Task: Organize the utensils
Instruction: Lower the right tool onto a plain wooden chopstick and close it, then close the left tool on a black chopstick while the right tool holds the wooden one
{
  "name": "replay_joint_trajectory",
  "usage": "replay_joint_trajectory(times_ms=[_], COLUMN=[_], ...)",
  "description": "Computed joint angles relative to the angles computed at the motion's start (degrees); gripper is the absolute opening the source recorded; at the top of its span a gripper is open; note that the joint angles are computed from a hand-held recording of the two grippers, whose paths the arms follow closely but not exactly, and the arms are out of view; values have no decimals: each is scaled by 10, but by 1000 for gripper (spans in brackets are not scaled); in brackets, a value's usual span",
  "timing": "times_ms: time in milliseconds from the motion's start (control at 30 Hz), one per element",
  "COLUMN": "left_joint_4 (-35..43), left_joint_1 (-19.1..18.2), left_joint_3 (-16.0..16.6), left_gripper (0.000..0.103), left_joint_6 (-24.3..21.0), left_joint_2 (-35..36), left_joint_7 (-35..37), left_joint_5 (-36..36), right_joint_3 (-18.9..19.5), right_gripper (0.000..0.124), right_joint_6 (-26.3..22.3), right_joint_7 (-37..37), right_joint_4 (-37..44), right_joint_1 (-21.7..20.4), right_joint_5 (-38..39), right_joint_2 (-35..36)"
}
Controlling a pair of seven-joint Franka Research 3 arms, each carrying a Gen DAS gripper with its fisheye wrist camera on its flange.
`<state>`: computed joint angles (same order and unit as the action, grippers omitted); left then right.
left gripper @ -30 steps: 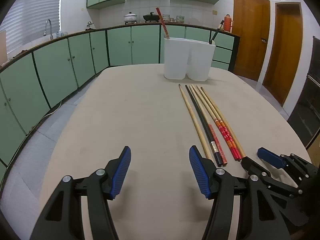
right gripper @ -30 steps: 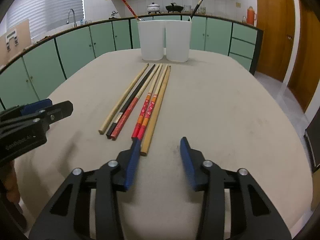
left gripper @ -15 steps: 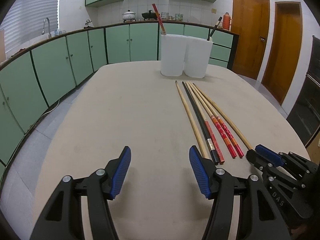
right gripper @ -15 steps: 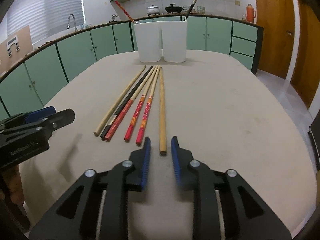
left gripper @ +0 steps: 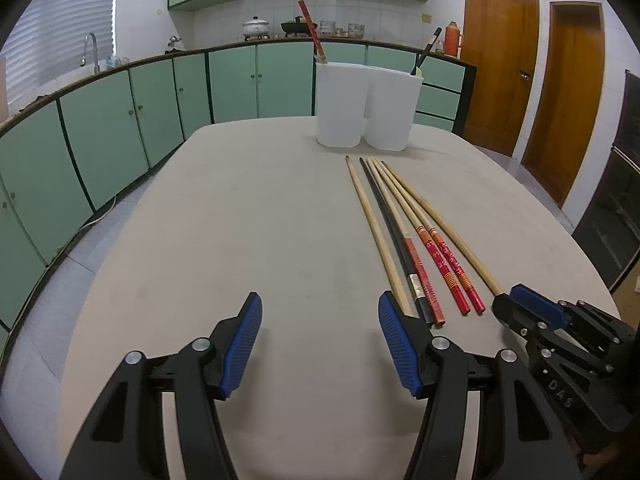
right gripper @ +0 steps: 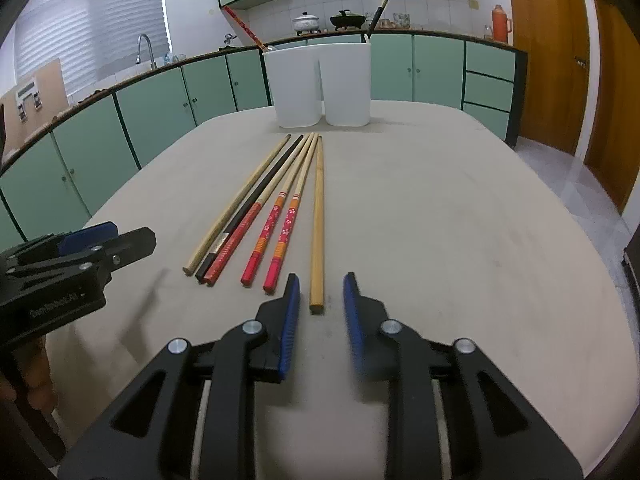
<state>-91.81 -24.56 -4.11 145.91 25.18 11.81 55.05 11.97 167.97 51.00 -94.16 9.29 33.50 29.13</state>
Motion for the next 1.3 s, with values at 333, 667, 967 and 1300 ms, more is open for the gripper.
replay_joint_trajectory(times_ms=[333,667,967,1300], left_joint_4=[25,55,64,84], left_joint_1=[-10,-21,-24,-29], left_joint_3=[-1,6,8,10], left_gripper=[60,58,56,24], left_joint_6=[7,-1,-14,-27], left_joint_2=[21,47,53,66], left_joint_7=[7,34,35,42], left_joint_5=[-6,-42,-52,-58], right_joint_3=[-49,-20,-15,-14], right_gripper=[6,6,6,6], right_joint_6=[39,40,23,12], right_joint_7=[83,102,97,88], right_joint_4=[-3,-4,7,14], right_joint_1=[33,-4,-10,-12], right_joint_5=[-40,-53,-43,-36], right_joint_2=[-1,0,5,8])
